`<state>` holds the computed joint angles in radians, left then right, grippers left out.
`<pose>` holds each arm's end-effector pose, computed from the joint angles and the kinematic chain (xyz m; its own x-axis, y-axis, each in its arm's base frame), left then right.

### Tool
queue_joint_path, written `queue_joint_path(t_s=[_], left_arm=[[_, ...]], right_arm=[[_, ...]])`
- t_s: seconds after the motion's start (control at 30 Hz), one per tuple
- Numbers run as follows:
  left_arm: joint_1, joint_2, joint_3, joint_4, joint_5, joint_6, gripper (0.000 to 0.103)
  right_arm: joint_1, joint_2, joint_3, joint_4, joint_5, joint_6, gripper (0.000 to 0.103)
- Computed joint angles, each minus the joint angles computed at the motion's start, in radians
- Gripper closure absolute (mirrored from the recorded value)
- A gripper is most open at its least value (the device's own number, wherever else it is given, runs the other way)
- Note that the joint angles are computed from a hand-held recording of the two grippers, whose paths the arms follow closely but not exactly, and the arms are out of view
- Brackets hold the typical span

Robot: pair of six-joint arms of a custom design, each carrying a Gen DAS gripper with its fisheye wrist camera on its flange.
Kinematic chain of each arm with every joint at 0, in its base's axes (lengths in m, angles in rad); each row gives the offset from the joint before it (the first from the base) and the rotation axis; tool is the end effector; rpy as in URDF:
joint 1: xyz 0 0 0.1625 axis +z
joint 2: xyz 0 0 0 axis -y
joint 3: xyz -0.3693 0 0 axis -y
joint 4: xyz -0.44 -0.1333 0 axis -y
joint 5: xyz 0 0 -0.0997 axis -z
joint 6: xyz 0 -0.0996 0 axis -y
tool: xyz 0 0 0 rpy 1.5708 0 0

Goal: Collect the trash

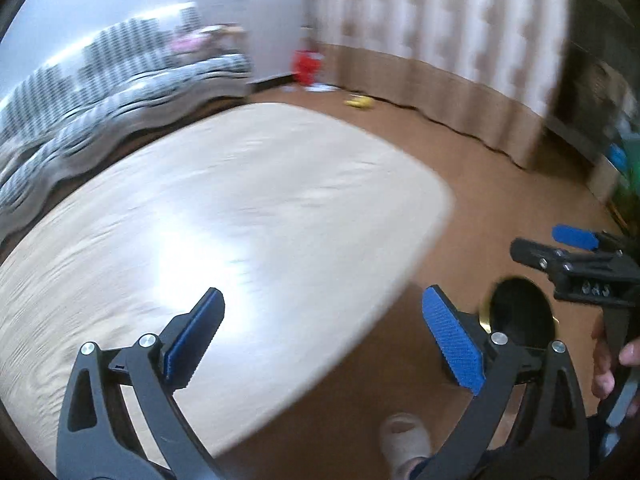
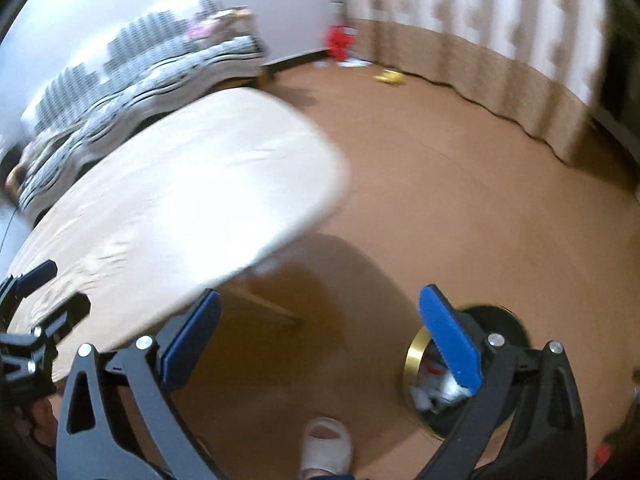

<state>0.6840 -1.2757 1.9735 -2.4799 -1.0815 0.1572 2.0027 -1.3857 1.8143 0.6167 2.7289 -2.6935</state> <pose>-0.3206 -0.4938 0.1681 -0.5077 0.7109 -0.4867 0.8477 0.5129 -0.1352 0.2065 -0.3474 0.2581 -0.6585 0.5652 0.4969 -0.0852 0.6000 -0.7954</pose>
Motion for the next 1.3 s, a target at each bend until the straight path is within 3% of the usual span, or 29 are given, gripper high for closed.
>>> queue_joint_path(t_s=[0.17, 0.43, 0.63, 0.73, 0.93, 1.3], left_arm=[[0.101, -0.088, -0.04, 0.01, 0.128, 0.011, 0.007], [0.272, -0.193, -0.101, -0.01, 0.303, 0.05, 0.007], [0.361, -0.201, -0.166, -0.01, 0.339, 0.024, 0.007], [0.38, -0.194, -0.182, -0.024, 0.355, 0.037, 0.007], [0.384, -0.177, -0.182, -0.061, 0.382, 0.1, 0.007], [0.373, -0.191, -0.155, -0.07, 0.379, 0.107, 0.007]], right_arm=[[0.038, 0.277, -0.27, -0.038, -0.099, -0.157, 0.007], [0.091, 0.698, -0.762, 0.03, -0.225, -0.335, 0.007], [0.126, 0.977, -1.095, 0.119, -0.283, -0.433, 0.007], [0.128, 1.076, -1.223, 0.178, -0.29, -0.431, 0.007], [0.127, 1.149, -1.319, 0.217, -0.284, -0.443, 0.007], [0.115, 1.124, -1.278, 0.205, -0.27, -0.432, 0.007]])
